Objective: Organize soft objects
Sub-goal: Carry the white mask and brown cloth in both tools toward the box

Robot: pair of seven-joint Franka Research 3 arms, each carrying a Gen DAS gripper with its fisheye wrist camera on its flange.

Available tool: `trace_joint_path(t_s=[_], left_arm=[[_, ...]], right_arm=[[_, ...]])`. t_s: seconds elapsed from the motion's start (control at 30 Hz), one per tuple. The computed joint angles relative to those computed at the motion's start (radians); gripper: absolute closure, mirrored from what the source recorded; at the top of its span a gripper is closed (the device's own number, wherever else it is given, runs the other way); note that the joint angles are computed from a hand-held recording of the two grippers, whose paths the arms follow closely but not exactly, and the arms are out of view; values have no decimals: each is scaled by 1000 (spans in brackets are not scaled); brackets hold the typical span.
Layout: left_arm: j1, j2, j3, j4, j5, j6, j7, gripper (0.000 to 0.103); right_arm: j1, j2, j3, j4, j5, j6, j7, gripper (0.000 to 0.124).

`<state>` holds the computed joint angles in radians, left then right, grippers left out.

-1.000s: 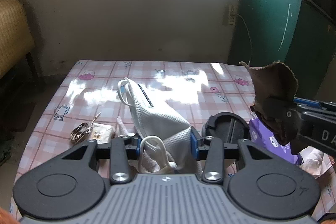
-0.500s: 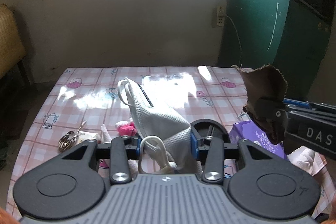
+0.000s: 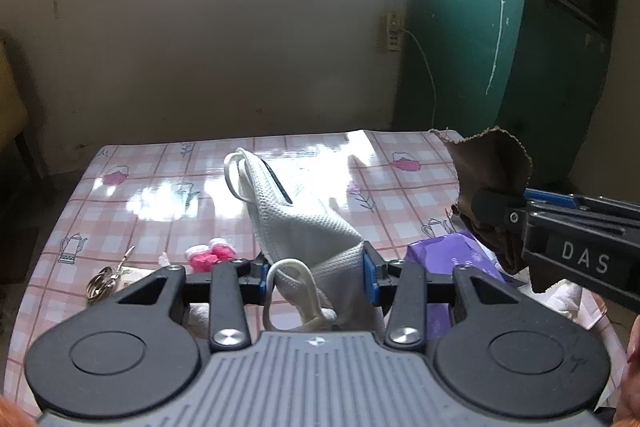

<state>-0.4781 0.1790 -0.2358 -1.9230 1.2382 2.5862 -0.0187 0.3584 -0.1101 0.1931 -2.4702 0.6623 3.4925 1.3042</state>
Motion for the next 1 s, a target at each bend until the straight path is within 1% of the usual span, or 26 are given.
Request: trace_joint_path(t_s=[0.1,0.17,0.27,0.4,0.53,1.0], left_arm=[[-3,5,-1,6,3,4,4,60],[-5,8,-1,10,3,9,8,60],[-12,19,-1,25,3,9,19,60],[-18,33,3,41,-2,20,33,60],[-27,49,8,60,-9,28,49,60],[-55,88,24,106,-31,46,92,60]], right_arm=[[-2,-5,-10,-6,-9,-2,10,89],[-9,-11,-4,-9,2,-1,2,89],[-11,-15,-18,-14,-20,-2,19,89],[-30,-20,-5,-18,0,-4,6,89],[-33,-24,-19,-26,-18,-6,22,89],[-69,-30,-9,-32,0,-9,10,89]])
